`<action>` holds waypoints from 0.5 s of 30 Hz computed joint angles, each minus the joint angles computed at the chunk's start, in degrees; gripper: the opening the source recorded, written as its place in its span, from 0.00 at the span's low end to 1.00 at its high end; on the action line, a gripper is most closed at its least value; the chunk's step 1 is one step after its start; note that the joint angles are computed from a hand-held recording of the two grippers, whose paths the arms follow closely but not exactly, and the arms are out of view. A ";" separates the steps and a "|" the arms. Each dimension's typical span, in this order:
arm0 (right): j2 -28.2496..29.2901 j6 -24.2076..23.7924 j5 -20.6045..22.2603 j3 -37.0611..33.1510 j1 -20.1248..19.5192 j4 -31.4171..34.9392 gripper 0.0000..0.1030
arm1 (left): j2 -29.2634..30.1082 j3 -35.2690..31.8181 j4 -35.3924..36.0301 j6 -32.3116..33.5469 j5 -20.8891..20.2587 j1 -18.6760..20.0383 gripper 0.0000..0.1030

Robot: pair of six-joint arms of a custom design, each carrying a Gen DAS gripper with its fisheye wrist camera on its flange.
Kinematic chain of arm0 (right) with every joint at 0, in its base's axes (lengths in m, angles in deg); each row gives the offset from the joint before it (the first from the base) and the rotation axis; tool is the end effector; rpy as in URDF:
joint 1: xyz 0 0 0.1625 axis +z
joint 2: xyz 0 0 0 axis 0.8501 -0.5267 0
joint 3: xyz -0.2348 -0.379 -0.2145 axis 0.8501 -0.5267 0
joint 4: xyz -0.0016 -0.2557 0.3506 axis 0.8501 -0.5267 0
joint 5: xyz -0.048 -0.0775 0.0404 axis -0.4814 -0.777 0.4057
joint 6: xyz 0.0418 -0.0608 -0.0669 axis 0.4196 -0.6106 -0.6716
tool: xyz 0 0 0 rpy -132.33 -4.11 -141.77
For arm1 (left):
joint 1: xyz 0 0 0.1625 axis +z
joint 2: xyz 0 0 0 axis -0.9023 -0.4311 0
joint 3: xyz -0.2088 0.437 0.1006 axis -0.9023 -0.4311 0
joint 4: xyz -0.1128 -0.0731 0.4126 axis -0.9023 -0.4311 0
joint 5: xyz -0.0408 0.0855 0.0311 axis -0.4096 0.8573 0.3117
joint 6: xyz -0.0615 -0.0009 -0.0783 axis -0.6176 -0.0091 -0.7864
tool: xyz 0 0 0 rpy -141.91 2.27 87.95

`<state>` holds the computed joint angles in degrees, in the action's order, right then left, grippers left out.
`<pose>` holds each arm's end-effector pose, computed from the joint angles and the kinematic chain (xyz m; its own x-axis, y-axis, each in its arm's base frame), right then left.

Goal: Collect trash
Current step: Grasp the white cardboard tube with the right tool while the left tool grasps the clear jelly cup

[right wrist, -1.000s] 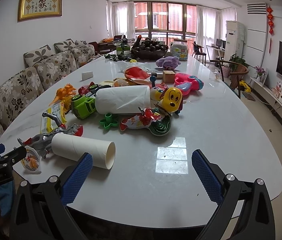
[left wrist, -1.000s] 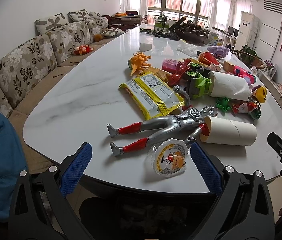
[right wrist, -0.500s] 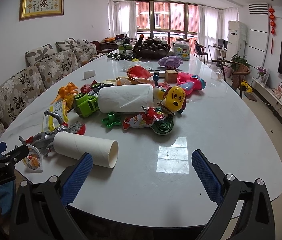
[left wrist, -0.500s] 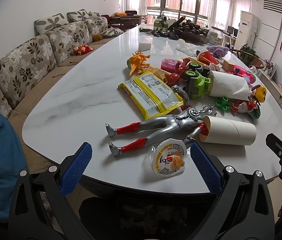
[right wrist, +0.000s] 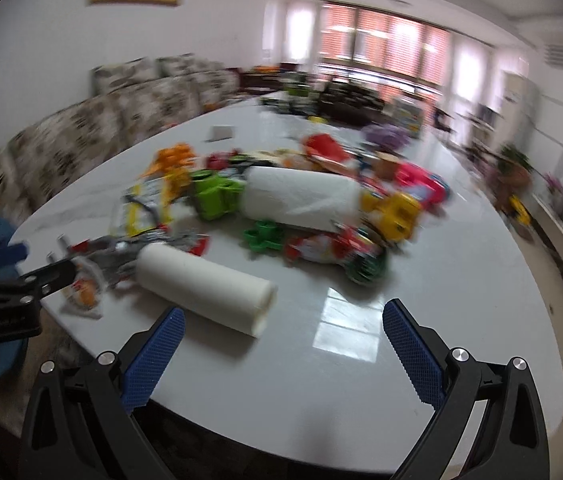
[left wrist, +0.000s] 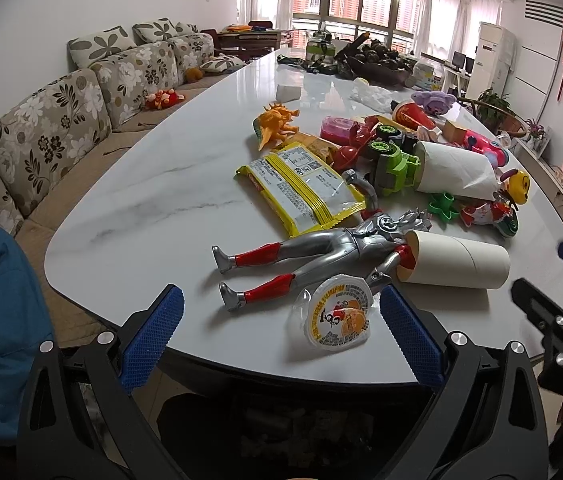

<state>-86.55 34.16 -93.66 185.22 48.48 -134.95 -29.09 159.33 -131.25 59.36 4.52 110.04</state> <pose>0.2429 -0.6148 0.3814 -0.6351 0.1846 0.7500 -0.5023 0.6389 -0.5826 -0.4345 -0.7226 0.1919 -0.6615 0.4388 -0.6082 0.7010 0.6500 -0.2934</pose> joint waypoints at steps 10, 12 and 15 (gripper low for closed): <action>0.59 -7.63 10.09 -8.56 -3.17 29.45 0.95 | -2.44 2.34 -1.30 0.87 0.88 0.10 0.93; 0.69 -5.14 12.50 -11.00 -4.67 36.08 0.94 | -3.03 2.97 -1.51 0.86 0.93 0.30 0.93; -1.15 1.53 20.03 -12.73 -6.90 41.08 0.44 | -3.86 4.45 -3.28 2.50 0.54 0.39 0.93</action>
